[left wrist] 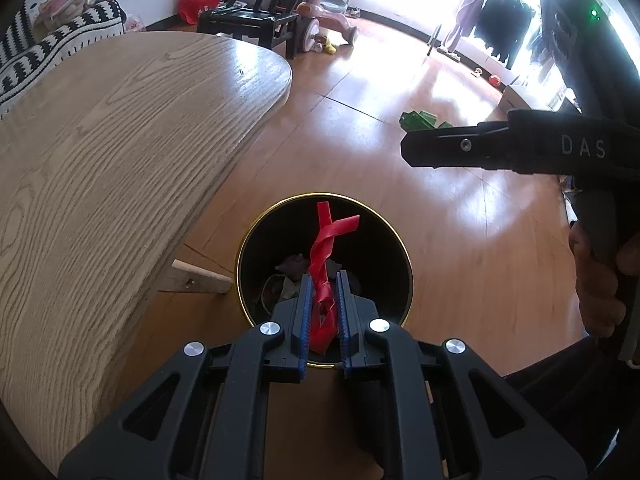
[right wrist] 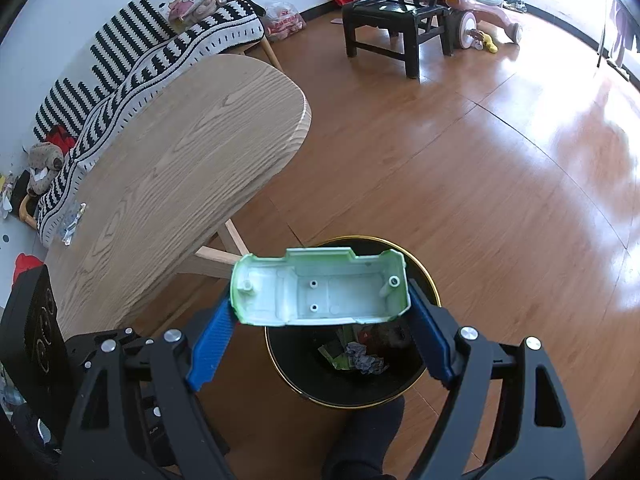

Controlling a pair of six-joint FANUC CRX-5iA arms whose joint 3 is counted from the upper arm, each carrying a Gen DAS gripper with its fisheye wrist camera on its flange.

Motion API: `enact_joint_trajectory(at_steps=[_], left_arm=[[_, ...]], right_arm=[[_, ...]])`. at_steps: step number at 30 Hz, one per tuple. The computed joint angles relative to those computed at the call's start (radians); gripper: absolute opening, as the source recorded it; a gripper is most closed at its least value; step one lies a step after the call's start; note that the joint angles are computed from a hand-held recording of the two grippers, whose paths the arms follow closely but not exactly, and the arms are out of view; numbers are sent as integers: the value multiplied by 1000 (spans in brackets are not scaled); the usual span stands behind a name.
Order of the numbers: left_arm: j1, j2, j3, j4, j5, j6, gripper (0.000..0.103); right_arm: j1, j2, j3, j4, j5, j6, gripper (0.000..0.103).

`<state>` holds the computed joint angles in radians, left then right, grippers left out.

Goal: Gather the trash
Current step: 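Carry both items over the bin and open both grippers to drop them, then move both tools back over the table toward the remaining trash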

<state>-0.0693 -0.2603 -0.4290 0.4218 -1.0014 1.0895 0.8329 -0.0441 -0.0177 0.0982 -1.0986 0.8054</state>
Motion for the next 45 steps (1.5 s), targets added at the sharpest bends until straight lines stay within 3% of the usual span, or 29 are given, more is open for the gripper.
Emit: enact_joint_trajectory(at_steps=[6, 8, 10, 11, 16, 22, 28, 34, 37, 41, 45], left_arm=[[2, 7, -5, 23, -1, -15, 11], [0, 16, 3, 20, -13, -13, 24], [-1, 11, 1, 16, -6, -11, 64], [-5, 0, -7, 13, 13, -5, 68], [-5, -12, -8, 5, 26, 1, 75], [9, -31, -10, -3, 21, 3, 76], [79, -102, -28, 20, 4, -73, 81], [272, -186, -35, 69, -24, -172, 85], [424, -226, -40, 69, -46, -214, 85], [697, -254, -53, 126, -94, -280, 85], [871, -253, -43, 66, -27, -322, 85]], right_arm=[[-7, -1, 0, -15, 6, 13, 80], [-9, -2, 0, -23, 9, 17, 85], [-6, -3, -2, -17, 12, 14, 86], [-6, -2, 0, -17, 12, 14, 87], [-3, -1, 2, -12, 15, 10, 89], [6, 5, 10, -2, 17, 7, 90], [42, 13, 25, 52, 38, -15, 93], [110, 68, 97, 119, 86, -35, 95], [138, 122, 161, 117, 103, -23, 96], [176, 234, 306, 77, 88, 36, 96], [224, 378, 499, 33, 52, 108, 96]])
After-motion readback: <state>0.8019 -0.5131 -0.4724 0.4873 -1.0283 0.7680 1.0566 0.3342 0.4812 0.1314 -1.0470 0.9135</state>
